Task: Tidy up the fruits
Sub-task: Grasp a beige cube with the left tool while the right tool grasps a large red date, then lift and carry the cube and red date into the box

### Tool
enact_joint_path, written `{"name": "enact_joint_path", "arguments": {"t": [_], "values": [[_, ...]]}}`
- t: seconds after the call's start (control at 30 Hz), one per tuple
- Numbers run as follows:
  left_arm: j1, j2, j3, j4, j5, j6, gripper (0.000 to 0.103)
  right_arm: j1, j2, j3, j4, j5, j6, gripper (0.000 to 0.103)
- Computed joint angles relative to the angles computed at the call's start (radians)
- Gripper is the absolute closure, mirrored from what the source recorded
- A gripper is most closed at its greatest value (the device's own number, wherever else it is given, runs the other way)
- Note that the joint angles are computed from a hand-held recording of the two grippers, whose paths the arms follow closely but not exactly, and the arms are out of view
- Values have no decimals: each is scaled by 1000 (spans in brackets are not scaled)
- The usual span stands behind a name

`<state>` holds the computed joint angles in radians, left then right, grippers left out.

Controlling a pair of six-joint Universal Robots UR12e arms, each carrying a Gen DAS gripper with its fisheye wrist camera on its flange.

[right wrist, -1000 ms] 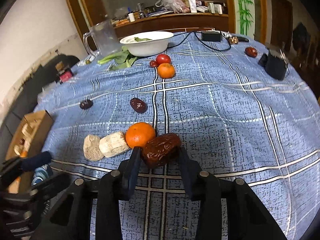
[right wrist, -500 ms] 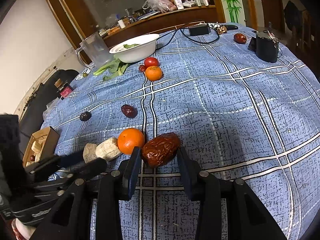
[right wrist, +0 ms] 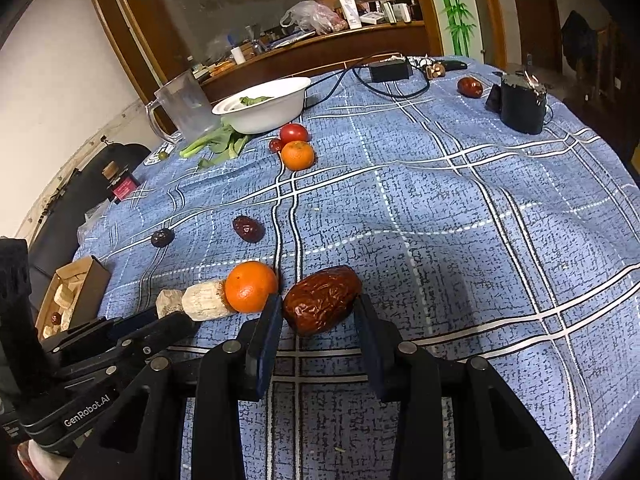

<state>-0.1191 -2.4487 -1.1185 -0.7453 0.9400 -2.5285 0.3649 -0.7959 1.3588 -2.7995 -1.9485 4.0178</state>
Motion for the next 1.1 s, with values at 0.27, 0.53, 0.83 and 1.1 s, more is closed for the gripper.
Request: {"name": "enact_joint_path", "arguments": {"t": [0.27, 0.53, 0.83, 1.1], "values": [[9, 5, -8, 12, -26, -25, 80, 36, -6, -6, -16, -94, -18, 64], [29, 57, -89, 73, -79, -53, 80, 92, -42, 27, -26, -130, -29, 66], [117, 159, -248, 215, -146, -140, 79, 131, -19, -29, -26, -121, -124, 67], [214, 183, -296, 384, -24, -379, 79, 161, 70, -211, -22, 21, -309, 66]]}}
